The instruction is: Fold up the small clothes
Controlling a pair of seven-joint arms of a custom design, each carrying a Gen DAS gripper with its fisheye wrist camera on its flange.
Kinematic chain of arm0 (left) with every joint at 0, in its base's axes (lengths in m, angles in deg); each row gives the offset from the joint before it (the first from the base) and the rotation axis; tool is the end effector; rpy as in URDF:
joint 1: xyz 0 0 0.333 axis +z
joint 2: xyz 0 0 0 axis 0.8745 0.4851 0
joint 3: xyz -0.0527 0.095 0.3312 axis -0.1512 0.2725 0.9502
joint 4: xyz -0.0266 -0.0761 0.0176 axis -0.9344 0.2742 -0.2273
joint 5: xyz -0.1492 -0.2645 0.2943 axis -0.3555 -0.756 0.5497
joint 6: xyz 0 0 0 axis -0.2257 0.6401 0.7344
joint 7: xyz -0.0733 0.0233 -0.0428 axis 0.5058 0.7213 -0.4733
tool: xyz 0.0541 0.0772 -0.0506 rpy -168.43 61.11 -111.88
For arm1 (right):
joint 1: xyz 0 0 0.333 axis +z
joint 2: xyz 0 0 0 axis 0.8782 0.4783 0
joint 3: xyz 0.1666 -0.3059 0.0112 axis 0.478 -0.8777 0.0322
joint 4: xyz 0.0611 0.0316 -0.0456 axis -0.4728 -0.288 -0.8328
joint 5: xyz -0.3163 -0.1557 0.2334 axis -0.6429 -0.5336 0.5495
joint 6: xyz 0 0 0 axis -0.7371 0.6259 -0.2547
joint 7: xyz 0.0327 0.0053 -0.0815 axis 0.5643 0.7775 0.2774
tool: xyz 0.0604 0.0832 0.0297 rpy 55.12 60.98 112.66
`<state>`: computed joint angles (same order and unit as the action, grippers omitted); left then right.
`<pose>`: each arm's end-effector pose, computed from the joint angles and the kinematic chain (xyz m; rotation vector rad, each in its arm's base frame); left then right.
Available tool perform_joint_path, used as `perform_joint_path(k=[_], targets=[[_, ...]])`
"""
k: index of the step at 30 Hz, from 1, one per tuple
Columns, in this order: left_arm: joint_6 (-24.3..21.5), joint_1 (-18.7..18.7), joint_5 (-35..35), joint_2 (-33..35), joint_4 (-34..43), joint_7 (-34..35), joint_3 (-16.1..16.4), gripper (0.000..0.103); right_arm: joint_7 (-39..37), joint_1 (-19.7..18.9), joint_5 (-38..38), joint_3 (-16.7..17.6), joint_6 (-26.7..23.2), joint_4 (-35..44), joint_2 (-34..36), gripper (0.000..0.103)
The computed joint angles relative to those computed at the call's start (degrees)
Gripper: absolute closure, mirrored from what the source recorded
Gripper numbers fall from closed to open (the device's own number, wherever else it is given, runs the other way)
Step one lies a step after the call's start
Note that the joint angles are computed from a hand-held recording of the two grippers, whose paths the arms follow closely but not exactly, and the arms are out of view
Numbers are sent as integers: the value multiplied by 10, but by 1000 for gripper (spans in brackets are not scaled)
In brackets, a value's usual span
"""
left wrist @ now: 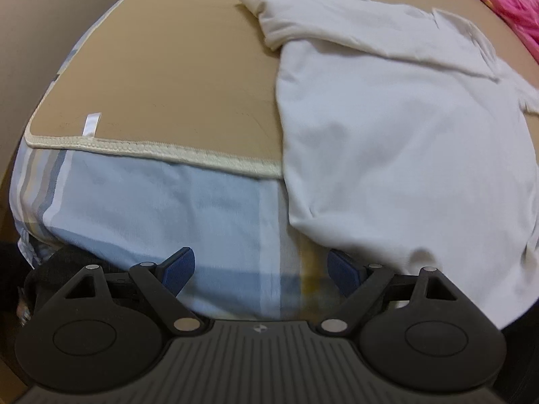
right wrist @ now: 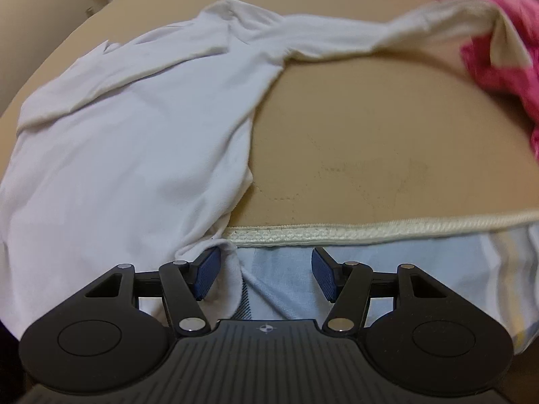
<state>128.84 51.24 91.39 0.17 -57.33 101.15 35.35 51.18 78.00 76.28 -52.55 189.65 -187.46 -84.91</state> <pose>0.4675 -0.1777 0.5543 -2.3797 1.5174 -0.2022 0.6054 0.2257 0.5502 -2.1058 1.6363 -0.2201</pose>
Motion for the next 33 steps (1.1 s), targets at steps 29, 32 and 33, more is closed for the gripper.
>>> perform_joint_path(k=[29,32,33], targets=[[96,-49,-186,-39,-53,137,37,13,-23,4,33,4,-17,0,-10,99],[74,-41,-173,-37,-50,144,29,13,-15,4,32,4,-19,2,-8,99],[65,-38,-168,-35,-50,139,26,13,-13,4,31,4,-19,2,-7,99]])
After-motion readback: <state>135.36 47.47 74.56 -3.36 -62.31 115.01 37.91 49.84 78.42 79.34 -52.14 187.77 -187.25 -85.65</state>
